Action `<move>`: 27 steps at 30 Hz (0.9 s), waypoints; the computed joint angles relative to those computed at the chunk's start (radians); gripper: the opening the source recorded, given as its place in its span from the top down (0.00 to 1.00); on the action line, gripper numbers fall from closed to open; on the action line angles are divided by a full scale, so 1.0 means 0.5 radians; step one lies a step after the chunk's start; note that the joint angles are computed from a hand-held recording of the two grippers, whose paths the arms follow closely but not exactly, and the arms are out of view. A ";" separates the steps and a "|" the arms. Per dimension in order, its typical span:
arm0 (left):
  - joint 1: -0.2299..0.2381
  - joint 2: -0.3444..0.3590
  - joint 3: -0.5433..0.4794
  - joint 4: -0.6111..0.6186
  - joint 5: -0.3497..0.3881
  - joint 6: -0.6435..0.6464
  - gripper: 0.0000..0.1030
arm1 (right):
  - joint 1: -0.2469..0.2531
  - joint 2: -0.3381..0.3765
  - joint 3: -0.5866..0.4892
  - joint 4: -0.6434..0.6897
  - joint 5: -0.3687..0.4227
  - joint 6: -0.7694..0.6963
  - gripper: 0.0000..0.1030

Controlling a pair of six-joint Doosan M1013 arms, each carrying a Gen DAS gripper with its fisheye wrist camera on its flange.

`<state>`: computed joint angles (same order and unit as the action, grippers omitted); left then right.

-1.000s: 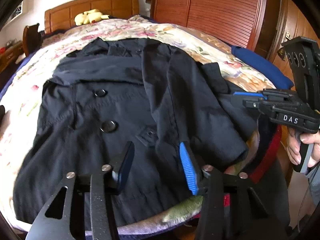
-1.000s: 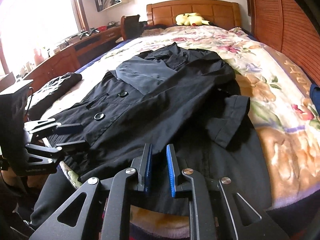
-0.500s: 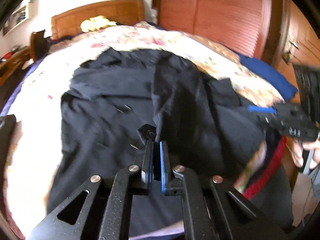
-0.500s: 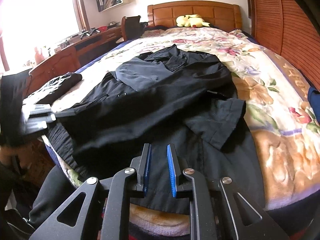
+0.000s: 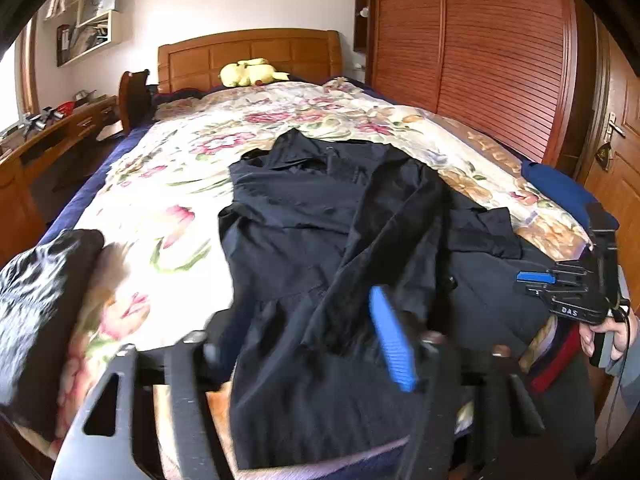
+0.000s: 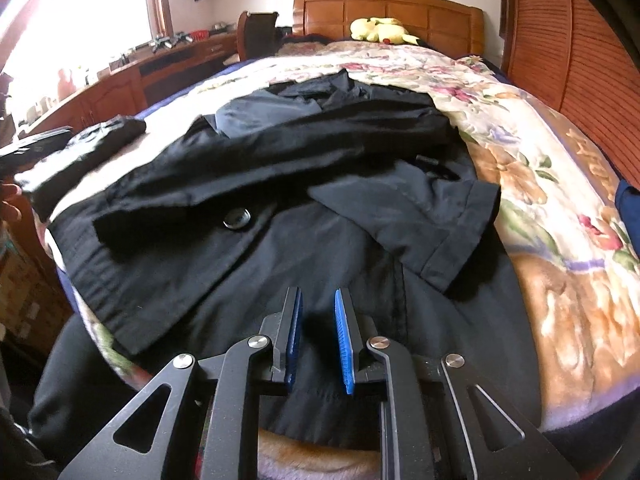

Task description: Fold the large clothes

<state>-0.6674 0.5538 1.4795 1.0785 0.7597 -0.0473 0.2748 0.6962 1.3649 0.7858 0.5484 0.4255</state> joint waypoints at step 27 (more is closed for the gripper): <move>0.008 -0.011 0.248 -0.200 0.048 -0.295 0.25 | -0.042 -0.023 0.000 -0.211 -0.056 0.293 0.41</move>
